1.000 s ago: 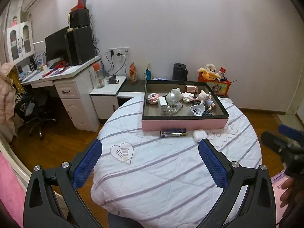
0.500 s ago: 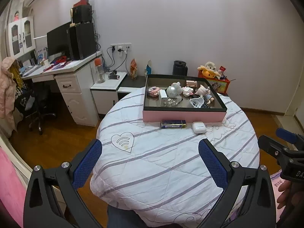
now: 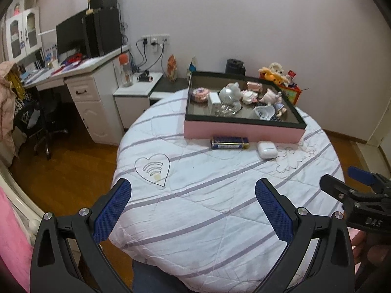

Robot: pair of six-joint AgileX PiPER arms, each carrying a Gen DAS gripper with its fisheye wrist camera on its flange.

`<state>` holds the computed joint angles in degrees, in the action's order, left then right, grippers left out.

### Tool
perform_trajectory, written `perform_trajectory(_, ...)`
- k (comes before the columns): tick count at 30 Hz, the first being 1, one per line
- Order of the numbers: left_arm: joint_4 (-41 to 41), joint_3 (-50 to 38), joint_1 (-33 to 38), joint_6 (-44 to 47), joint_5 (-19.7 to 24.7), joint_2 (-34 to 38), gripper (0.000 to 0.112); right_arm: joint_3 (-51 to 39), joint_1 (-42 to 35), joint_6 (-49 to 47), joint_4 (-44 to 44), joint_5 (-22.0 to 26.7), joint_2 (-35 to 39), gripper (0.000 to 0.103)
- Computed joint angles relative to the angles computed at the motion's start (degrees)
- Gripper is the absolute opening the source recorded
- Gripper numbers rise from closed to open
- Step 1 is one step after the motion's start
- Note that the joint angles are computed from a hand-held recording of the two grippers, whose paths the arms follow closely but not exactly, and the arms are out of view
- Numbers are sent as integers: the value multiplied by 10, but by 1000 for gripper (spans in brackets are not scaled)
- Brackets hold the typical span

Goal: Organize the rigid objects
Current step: 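Withdraw both tools from the tray back over the quilt, then grasp the white earbud case with the right tool while the left tool grasps the blue box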

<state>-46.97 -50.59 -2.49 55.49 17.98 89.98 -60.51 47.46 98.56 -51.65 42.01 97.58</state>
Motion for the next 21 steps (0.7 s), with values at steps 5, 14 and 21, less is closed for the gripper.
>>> perform_trajectory(5, 45, -35, -13, -51, -8, 61, 102, -29, -58, -47, 32, -55, 58, 103)
perform_trajectory(14, 140, -116, -41, -158, -3, 157, 102, -129, -142, -161, 98, -105, 175, 103)
perform_trajectory(21, 205, -189, -55, -232, 14, 224, 102, -183, -165, -204, 116, -100, 232, 90)
